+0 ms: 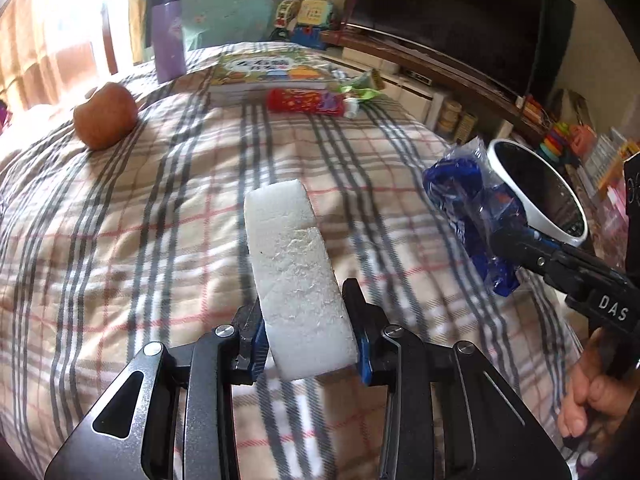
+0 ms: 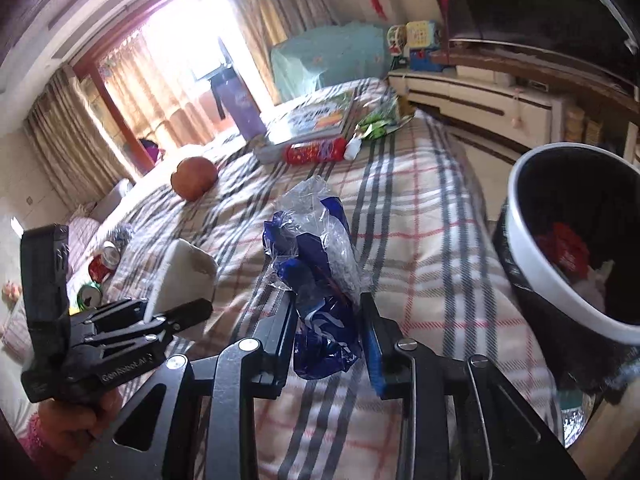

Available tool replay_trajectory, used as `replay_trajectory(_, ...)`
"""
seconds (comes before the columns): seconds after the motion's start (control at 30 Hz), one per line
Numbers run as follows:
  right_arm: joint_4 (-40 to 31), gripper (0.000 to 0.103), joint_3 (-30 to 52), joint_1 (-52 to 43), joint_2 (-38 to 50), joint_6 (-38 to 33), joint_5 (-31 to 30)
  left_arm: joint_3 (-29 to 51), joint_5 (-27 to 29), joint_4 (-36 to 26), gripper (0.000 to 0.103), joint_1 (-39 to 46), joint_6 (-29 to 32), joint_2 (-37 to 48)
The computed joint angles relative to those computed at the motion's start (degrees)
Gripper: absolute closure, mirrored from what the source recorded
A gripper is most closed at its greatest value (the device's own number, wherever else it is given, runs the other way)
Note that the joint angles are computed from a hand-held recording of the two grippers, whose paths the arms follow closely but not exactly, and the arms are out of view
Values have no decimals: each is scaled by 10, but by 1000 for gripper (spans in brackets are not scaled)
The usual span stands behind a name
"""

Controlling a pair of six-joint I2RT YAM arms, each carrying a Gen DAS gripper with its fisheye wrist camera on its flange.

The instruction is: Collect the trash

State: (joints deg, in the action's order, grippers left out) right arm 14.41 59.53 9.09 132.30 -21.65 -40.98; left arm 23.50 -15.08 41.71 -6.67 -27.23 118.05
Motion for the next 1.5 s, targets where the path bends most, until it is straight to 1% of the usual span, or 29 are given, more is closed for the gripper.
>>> replay_trajectory(0.27, 31, 72, -49, -49, -40, 24, -19, 18, -16, -36, 71, -55, 3, -26)
replay_trajectory(0.6, 37, 72, -70, -80, -61, 27, -34, 50, -31, -72, 71, -101, -5, -27)
replay_trajectory(1.03, 9, 72, -49, -118, -45, 10, -60, 101, -42, -120, 71, -133, -6, -13)
replay_trajectory(1.5, -7, 72, -28, -151, -32, 10, -66, 159, -39, -166, 71, -148, 4, 4)
